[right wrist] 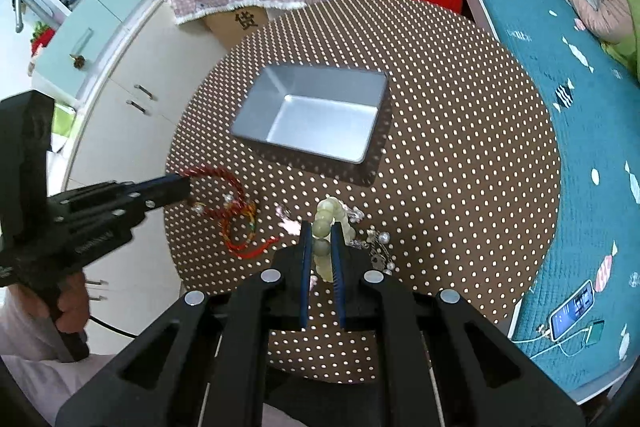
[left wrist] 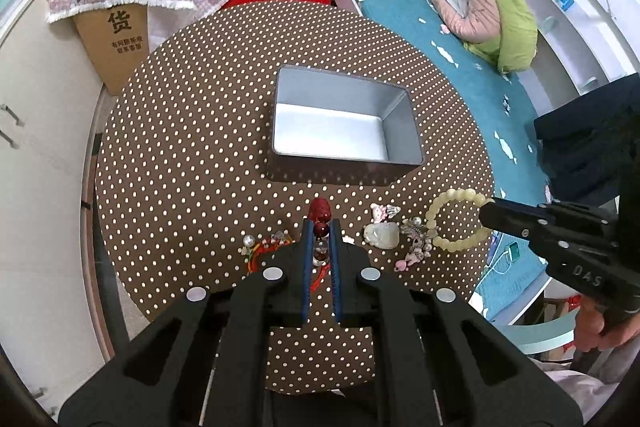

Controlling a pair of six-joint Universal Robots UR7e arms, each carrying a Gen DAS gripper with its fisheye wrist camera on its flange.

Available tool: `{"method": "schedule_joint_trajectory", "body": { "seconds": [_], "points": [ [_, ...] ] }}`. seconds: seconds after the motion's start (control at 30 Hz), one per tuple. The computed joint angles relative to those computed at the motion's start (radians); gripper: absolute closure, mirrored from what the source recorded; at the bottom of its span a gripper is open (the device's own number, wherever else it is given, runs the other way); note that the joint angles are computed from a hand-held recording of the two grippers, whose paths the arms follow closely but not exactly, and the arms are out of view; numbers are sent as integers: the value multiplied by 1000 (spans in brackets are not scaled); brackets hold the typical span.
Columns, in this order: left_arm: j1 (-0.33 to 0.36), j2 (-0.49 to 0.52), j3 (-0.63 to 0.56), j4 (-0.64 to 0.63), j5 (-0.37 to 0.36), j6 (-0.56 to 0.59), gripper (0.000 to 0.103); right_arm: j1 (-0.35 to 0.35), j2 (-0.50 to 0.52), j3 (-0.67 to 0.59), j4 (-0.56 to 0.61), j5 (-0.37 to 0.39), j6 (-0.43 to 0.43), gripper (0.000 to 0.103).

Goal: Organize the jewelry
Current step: 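Carry the red bracelet into the silver tray and open the left gripper while the right lifts the cream bracelet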

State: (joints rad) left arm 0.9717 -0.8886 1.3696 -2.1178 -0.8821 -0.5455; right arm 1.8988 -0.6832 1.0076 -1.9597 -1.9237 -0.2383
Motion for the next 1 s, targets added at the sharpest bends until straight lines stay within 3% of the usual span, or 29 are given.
{"method": "schedule_joint_trajectory", "body": {
  "seconds": [0.37,0.63,1.0],
  "points": [
    [-9,17,-45,-54,2,56,95,16,14,-56,-16,53,-35,95],
    [0,81,-155,-97,7,141,95,13,44,-84,-22,29,-13,95],
    [43,207,-339,-39,-27,185,95,-3,77,-149,30,49,29,95]
  ]
}}
